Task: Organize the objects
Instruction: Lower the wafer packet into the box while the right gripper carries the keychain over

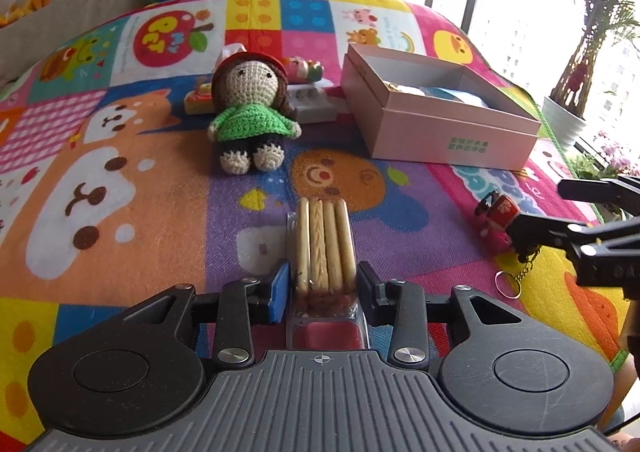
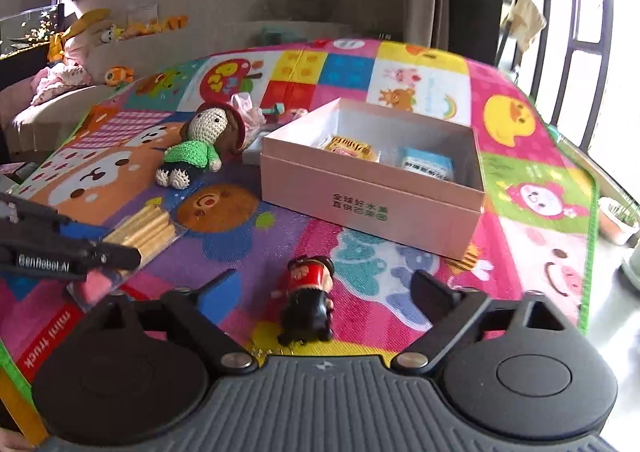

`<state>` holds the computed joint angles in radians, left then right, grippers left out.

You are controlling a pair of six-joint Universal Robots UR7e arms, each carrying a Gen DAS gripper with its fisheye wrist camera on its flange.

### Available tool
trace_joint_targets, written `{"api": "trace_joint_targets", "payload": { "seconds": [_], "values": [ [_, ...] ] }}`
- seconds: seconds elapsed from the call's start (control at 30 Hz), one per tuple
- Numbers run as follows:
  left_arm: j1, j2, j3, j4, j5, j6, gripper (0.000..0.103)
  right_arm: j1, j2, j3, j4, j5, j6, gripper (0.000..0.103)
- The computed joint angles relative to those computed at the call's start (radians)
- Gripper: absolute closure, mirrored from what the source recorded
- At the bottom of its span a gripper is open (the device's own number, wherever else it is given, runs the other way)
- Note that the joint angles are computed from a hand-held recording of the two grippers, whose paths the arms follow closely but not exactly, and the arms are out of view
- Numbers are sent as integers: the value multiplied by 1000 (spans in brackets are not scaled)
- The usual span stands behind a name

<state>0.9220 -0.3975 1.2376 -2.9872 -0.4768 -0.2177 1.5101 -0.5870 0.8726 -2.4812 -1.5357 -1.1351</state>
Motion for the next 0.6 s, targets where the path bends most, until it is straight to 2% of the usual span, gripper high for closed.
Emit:
{"api": "trace_joint_targets", "payload": {
  "seconds": [0.1, 0.23, 0.27, 0.3, 0.33, 0.4, 0.6],
  "values": [
    [-1, 0, 1, -1, 1, -2, 63, 11, 46, -69, 40, -35, 21, 30],
    [-2, -4, 4, 16, 6, -22, 62, 26, 92, -132, 101, -105, 10, 56],
    [-3, -3, 3, 23, 11, -25, 62, 26, 89, -133, 119, -103, 2, 65],
    [-4, -3, 2, 32, 15, -30, 62, 27, 79, -117, 114, -99, -17, 67],
    [-5, -1, -2, 40, 21, -33, 63, 27, 63, -86, 85, -93, -45, 75],
    [-8, 4, -10, 63, 35, -39, 63, 22, 31, -52, 82, -57, -68, 75],
    [-12, 15, -37, 133, 69, -78, 62, -3, -43, -30, 132, 63, -25, 75]
  ]
}}
